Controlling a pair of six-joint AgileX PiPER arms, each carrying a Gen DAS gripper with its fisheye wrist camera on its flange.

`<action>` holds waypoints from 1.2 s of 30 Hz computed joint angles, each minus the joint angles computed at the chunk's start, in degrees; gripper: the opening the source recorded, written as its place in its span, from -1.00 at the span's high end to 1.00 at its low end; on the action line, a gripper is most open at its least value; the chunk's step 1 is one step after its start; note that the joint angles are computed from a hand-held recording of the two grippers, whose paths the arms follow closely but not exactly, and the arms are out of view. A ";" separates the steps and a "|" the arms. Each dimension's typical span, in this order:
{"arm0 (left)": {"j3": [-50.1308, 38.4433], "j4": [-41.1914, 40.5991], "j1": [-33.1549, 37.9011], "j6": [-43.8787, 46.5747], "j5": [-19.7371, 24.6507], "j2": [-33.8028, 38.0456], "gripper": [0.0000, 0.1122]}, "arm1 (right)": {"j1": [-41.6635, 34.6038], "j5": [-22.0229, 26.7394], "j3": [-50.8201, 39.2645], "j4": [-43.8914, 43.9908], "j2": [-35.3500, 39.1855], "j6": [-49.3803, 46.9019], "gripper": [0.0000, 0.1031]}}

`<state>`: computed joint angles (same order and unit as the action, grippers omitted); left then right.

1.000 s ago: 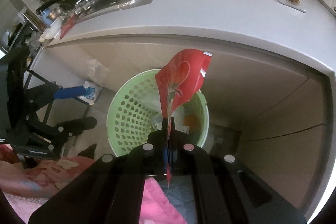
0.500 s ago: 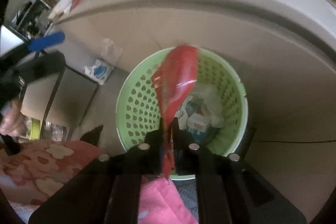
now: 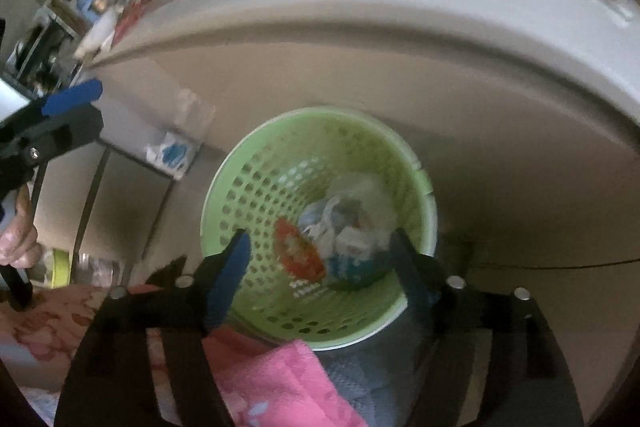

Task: Collect trash
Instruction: 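Move both tools back over the orange peel and nut on the counter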

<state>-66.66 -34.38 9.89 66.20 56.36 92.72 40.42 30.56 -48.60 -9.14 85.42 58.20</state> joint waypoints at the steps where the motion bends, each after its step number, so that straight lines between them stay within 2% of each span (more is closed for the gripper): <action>1: -0.72 -0.39 -0.77 -0.45 0.23 -0.14 -0.64 | -0.35 0.73 0.52 -1.27 -1.27 1.09 -0.54; 7: -4.02 -1.22 -6.71 -3.94 -1.07 -0.94 -0.70 | -2.71 10.52 0.64 -10.69 -10.57 7.66 -0.80; 11: -6.88 -0.10 -11.84 -8.00 -3.32 -0.39 -0.70 | -6.83 13.44 1.23 -11.78 -15.24 5.20 -0.90; 15: -10.96 2.26 -17.23 -14.36 -5.16 1.65 -0.70 | -14.09 15.25 0.80 -10.14 -19.20 -2.65 -0.93; 22: -19.71 10.36 -26.49 -27.78 -7.73 6.97 -0.70 | -36.42 10.93 -1.20 0.77 -19.73 -29.69 -0.94; 25: -23.02 13.43 -29.17 -31.63 -8.54 9.22 -0.70 | -47.41 7.03 -3.62 10.51 -15.21 -46.76 -0.94; 29: -30.40 18.66 -32.75 -38.59 -8.27 14.44 -0.70 | -56.17 5.56 -8.38 21.45 -7.94 -64.97 -0.88; 34: -43.77 22.35 -35.45 -46.12 -4.22 23.59 -0.70 | -61.59 6.59 -14.58 30.69 0.40 -81.11 -0.70; 36: -53.05 25.97 -36.92 -50.79 0.23 29.29 -0.70 | -63.19 7.57 -16.54 33.30 3.01 -85.99 -0.59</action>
